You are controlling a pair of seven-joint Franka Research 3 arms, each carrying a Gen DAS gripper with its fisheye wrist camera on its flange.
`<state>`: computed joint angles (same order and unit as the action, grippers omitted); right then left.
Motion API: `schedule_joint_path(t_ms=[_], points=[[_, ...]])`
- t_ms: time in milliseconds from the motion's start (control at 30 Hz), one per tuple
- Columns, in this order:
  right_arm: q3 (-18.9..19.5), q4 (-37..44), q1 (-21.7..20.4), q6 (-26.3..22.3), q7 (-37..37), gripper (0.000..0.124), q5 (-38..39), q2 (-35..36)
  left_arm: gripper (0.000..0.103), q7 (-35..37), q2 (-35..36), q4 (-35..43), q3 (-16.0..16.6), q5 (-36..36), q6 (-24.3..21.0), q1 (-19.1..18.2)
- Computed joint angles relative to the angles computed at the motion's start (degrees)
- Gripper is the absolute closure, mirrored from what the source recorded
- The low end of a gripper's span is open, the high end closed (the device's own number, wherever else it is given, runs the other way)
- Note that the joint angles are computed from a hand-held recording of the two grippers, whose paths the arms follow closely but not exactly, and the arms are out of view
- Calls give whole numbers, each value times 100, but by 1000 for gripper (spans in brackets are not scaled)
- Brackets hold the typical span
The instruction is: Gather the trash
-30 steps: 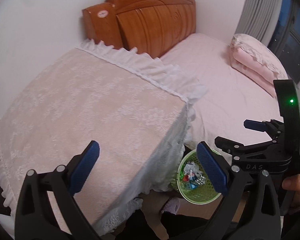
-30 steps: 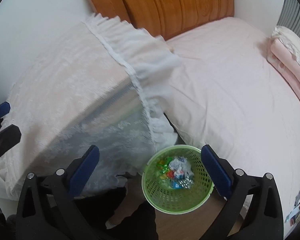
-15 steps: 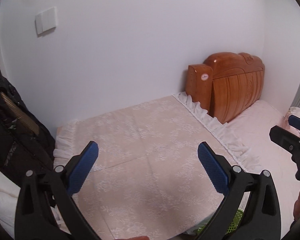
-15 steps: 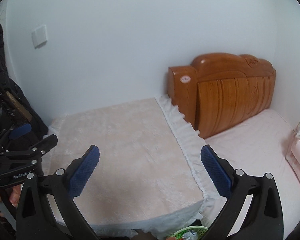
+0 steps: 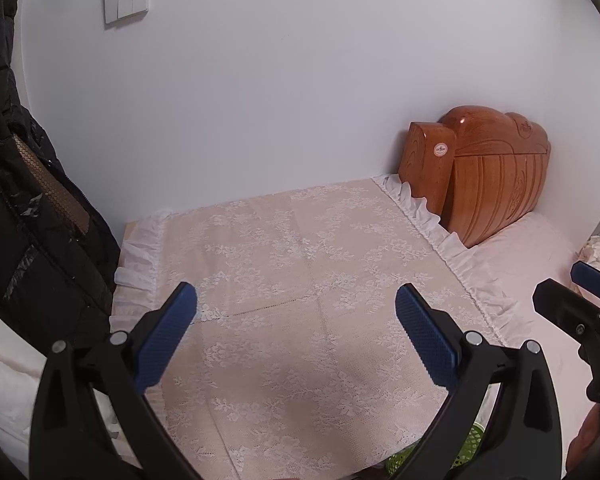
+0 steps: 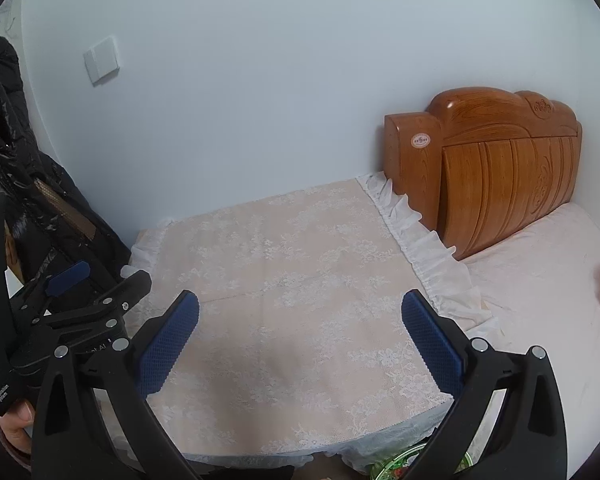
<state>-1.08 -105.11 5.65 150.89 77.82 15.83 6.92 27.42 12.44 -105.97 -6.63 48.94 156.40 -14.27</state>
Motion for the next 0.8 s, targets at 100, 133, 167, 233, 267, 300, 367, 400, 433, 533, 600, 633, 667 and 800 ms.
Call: schedule_joint_path(t_ms=[100, 133, 167, 233, 267, 300, 367, 400, 433, 533, 600, 633, 667, 800], points=[[1, -252, 41, 213, 80, 23, -74, -52, 8, 10, 26, 18, 11, -30, 38, 24], [-6, -252, 54, 218, 138, 23, -128, -46, 8, 38, 35, 26, 6, -63, 49, 32], [-12, -234, 37, 239, 111, 23, -111, 3, 8, 64, 43, 32, 5, -90, 63, 38], [-25, -218, 41, 223, 165, 23, -175, 34, 8, 105, 60, 53, 6, -116, 72, 33], [-35, -215, 39, 210, 192, 23, -211, 33, 8, 128, 75, 71, 6, -124, 69, 27], [-42, -176, 23, 208, 184, 23, -208, 75, 8, 153, 85, 82, 6, -133, 65, 20], [-46, -176, 15, 199, 198, 23, -231, 68, 8, 209, 107, 101, 2, -167, 62, 11], [-48, -173, 11, 196, 192, 23, -241, 68, 8, 249, 118, 111, -2, -198, 65, 12], [-50, -172, 11, 197, 201, 23, -261, 70, 8, 278, 126, 116, -3, -215, 70, 6], [-55, -191, 26, 234, 270, 23, -340, 67, 8, 335, 151, 149, 5, -240, 52, -19], [-44, -198, 9, 230, 232, 23, -289, 64, 8, 373, 162, 156, 6, -269, 45, -28], [-44, -195, 4, 223, 222, 23, -279, 65, 8, 381, 162, 156, 7, -279, 40, -34], [-46, -197, 1, 226, 220, 23, -280, 66, 8, 389, 166, 156, 9, -289, 40, -38], [-43, -196, -10, 218, 192, 23, -251, 64, 8, 413, 164, 144, 14, -333, 32, -47]])
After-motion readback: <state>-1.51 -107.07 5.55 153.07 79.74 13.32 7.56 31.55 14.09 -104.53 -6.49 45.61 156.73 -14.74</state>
